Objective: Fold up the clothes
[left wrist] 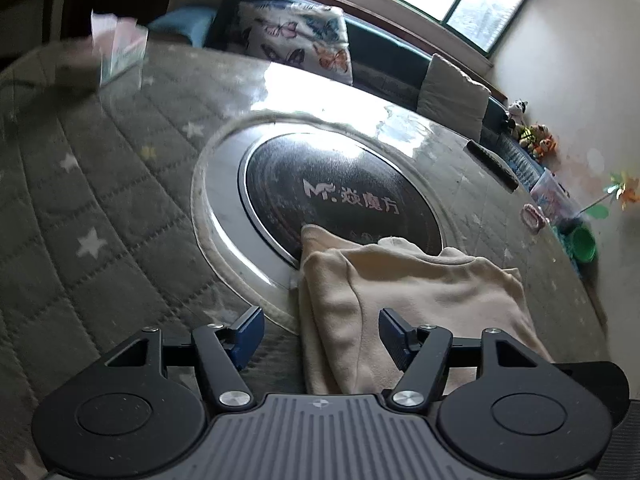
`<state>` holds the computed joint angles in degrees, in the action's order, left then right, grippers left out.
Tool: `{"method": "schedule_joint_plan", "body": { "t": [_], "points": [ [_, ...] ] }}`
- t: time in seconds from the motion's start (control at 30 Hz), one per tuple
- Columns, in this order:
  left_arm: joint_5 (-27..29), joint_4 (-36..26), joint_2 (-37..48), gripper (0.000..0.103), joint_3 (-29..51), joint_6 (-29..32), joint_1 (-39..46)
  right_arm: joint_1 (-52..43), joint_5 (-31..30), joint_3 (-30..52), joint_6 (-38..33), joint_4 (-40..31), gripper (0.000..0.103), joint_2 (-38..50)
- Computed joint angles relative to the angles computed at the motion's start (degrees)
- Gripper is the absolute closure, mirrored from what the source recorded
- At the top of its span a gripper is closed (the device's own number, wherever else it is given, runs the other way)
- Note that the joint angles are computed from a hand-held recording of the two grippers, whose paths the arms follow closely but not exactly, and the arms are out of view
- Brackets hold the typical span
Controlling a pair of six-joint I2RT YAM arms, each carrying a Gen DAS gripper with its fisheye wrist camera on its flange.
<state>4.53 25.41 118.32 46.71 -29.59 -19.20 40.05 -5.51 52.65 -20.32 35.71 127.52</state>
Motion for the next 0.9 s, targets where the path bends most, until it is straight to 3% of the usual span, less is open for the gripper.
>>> {"method": "schedule_joint_plan", "body": {
  "t": [0.17, 0.37, 0.53, 0.7, 0.9],
  "points": [
    [3.0, -2.3, 0.8, 0.036, 1.6, -5.7, 0.4, -3.4, -5.5, -2.1, 6.0, 0.0, 0.09, -3.4],
    [7.9, -0.8, 1.9, 0.039, 2.3, -14.3, 1.1, -7.4, -11.2, -5.1, 9.8, 1.6, 0.09, -7.0],
    [9.1, -0.5, 3.7, 0.078, 4.0, -17.3, 0.5, -8.3, -13.1, -6.5, 10.0, 2.1, 0.09, -7.6],
    [7.9, -1.8, 4.0, 0.084, 4.7, -16.6, 0.2, -10.2, -15.0, -9.2, 11.1, 4.0, 0.084, -8.4],
    [7.6, -0.4, 4.2, 0.084, 4.0, -16.0, 0.2, -18.4, -13.4, -11.6, 13.6, 6.2, 0.084, -9.1]
  ]
}}
